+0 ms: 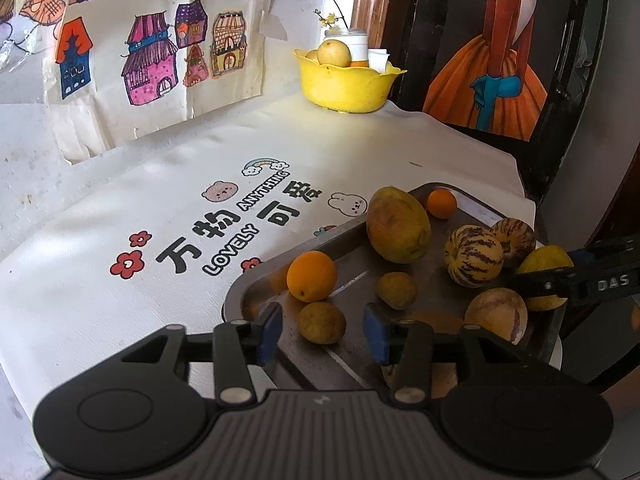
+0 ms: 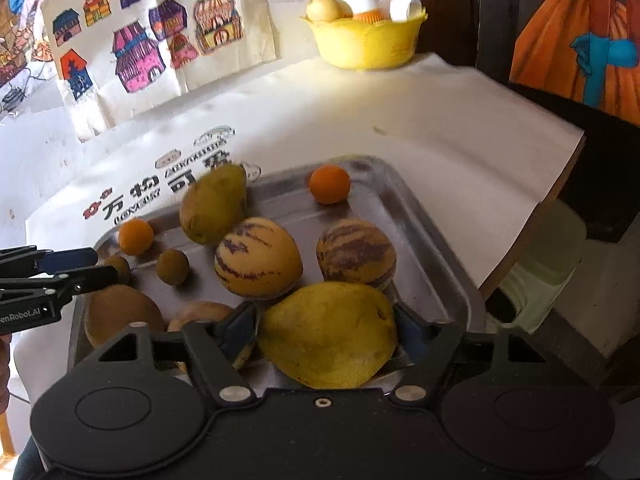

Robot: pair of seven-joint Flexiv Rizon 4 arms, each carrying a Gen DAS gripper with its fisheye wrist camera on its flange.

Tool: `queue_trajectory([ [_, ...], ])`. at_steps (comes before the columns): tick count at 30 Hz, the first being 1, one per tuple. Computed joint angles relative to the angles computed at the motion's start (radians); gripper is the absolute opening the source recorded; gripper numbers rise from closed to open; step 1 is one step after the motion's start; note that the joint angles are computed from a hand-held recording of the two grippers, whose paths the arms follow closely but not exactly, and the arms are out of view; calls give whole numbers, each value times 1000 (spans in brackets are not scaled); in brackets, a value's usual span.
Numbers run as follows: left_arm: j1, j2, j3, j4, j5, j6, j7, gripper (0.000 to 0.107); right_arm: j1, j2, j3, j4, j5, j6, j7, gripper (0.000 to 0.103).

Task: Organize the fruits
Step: 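Lower the pear into the tray while the left tool lowers the small fruit, then open both tools to release the fruits and lift away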

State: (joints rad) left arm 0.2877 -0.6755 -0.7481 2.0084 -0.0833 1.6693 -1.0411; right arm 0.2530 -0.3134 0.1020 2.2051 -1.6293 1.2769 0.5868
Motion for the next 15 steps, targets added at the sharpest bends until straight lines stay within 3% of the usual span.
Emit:
queue_trajectory([
  [1,4,0,-5,2,1,8,-1,64,8,11,4,3,8,-21,-10,85],
  [6,33,3,-34,7,23,30,-12,70,49,65,20,16,44,-105,-65,90],
  [8,44,11,-43,11,31,40,-21,81,60,83,26,19,36,-124,-52,100],
  [15,121,46,-99,42,74,64,-66,101,96,137,59,22,22,-173,40,102],
])
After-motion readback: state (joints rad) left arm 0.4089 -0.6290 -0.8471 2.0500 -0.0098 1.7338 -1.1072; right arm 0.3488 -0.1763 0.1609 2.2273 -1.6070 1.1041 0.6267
